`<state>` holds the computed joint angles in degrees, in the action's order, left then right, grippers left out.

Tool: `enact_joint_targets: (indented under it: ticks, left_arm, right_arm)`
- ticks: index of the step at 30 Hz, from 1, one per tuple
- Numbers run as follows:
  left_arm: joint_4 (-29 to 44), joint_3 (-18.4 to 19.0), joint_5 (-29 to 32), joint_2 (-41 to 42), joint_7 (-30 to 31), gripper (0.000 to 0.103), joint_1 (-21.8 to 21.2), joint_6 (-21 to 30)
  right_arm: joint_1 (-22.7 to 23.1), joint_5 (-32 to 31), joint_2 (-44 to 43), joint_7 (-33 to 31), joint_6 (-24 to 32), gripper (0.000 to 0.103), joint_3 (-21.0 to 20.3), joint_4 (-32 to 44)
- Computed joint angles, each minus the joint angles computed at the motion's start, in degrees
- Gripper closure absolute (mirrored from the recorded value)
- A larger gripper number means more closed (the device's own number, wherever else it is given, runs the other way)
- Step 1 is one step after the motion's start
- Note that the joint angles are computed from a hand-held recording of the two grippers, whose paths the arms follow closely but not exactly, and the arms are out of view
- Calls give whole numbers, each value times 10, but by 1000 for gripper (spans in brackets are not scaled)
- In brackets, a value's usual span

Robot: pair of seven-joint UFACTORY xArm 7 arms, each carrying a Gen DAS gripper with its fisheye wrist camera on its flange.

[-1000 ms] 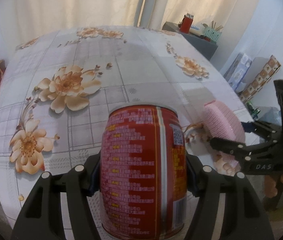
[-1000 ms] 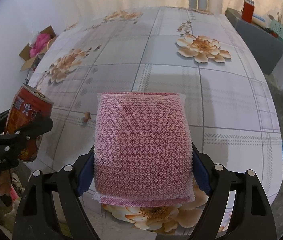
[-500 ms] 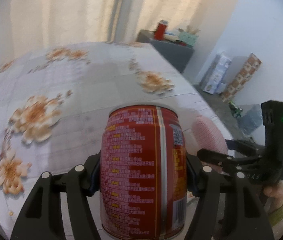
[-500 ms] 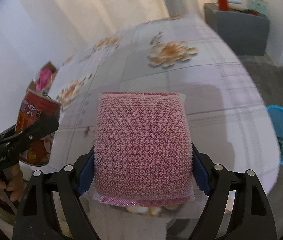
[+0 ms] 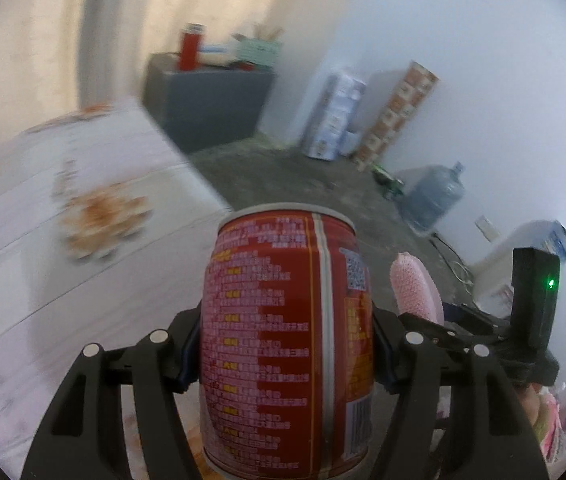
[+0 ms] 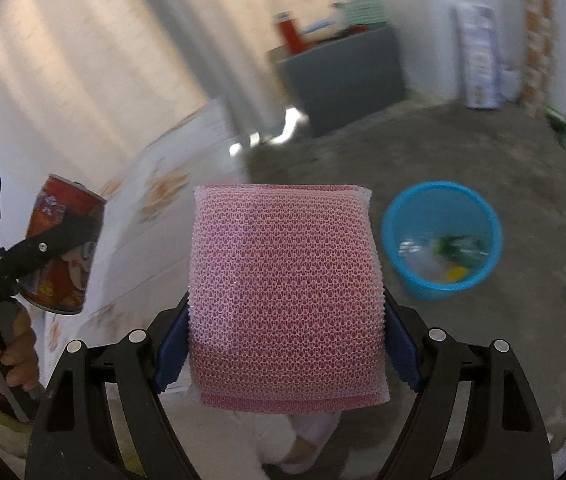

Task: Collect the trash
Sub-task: 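Carry the can and sponge over the blue wastebasket with both tools, then open both tools to drop the can and sponge into the wastebasket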

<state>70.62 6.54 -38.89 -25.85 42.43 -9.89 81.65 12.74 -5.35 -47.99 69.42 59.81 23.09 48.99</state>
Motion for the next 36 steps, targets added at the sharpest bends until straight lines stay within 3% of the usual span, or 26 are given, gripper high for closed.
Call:
enact_joint_targets:
  ticks: [7, 11, 15, 19, 22, 24, 28, 36]
  left_arm:
    - [53, -98, 7, 110, -88, 39, -58, -15]
    - [112, -152, 46, 220, -173, 39, -90, -35]
    - [194, -191, 123, 347, -261, 39, -134, -66]
    - [280, -201, 183, 460, -335, 39, -173, -91]
    - [321, -201, 191, 516, -377, 39, -183, -105]
    - [337, -200, 198, 544, -399, 32, -188, -121]
    - [328, -212, 193, 552, -384, 26, -183, -164]
    - [320, -221, 167, 533, -370, 24, -169, -169]
  right_arm:
    - [-16, 3, -104, -13, 51, 26, -62, -106]
    - [-40, 15, -124, -49, 24, 26, -119, -171]
    - [-77, 27, -100, -109, -33, 26, -184, -225]
    - [-119, 44, -43, -161, -110, 25, -227, -253]
    - [-150, 58, -24, -179, -156, 23, -238, -274]
    - [-158, 82, -7, -197, -199, 23, -260, -294]
    - [-173, 117, 1, -212, -234, 22, -269, -319]
    - [-188, 135, -14, -223, -242, 20, -254, -329]
